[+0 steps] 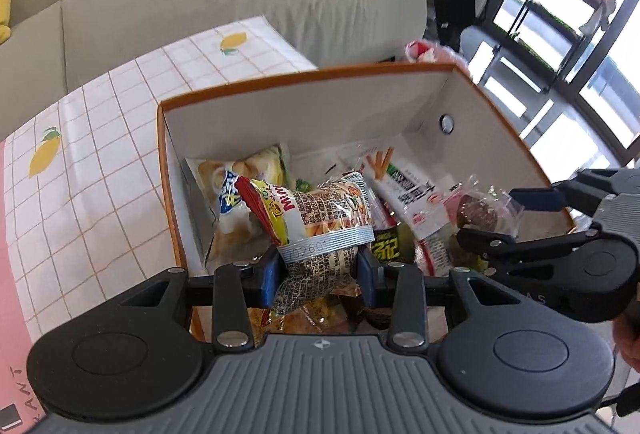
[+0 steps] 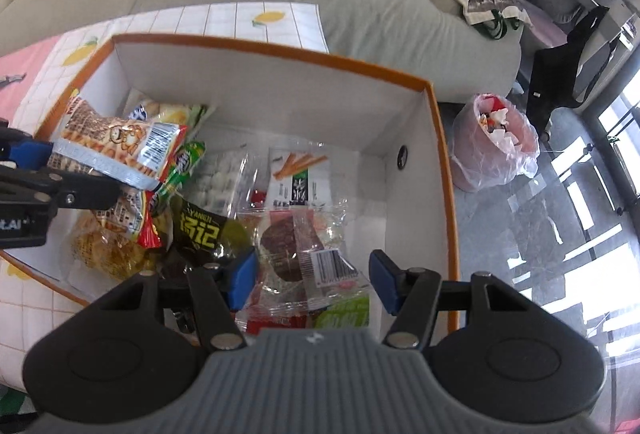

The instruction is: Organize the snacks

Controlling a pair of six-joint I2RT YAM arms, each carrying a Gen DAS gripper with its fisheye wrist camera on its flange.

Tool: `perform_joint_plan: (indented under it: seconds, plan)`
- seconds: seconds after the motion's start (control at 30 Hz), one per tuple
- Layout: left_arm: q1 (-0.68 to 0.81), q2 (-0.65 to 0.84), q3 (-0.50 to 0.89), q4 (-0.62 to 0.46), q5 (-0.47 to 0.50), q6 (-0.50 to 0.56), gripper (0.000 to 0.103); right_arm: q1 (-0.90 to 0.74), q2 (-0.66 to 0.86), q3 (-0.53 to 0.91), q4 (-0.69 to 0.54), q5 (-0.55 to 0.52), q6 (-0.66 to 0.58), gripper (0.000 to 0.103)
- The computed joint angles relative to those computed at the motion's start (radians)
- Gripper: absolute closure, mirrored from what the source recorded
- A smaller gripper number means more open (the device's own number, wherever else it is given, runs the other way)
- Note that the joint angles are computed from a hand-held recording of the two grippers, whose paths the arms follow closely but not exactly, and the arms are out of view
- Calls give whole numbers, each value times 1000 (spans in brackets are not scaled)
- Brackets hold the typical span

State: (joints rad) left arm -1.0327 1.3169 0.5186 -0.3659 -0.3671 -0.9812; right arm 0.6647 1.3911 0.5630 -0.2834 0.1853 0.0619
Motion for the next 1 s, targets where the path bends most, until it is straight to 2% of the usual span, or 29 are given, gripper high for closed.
perform_joint_plan:
  seconds: [0.33, 0.43, 0.53, 0.6, 0.8, 0.83, 0.93, 1.0]
  plan:
    - [-5, 23, 16, -44, 15, -20, 56, 74, 8, 14, -24, 51, 1, 43]
    - [-7, 21, 31, -73, 17, -19, 50, 87, -7, 20, -42, 59, 5, 38]
    - [-24, -18, 35, -99, -11, -25, 42, 99, -32, 30, -71, 66, 4, 29]
    - [-41, -46, 49, -140, -39, -31, 36, 106, -47, 38, -89, 79, 1, 27]
    - [-154, -134, 119, -347, -172, -96, 35, 130, -155, 64, -195, 95, 50, 21]
    - [-181, -147, 134, -390, -201, -118, 34, 137, -180, 66, -213, 100, 61, 16]
    - [-290, -175, 194, -563, -298, -232, 33, 190, -285, 82, -287, 133, 123, 10]
    - [-380, -178, 247, -712, -362, -357, 33, 234, -358, 101, -345, 148, 174, 8]
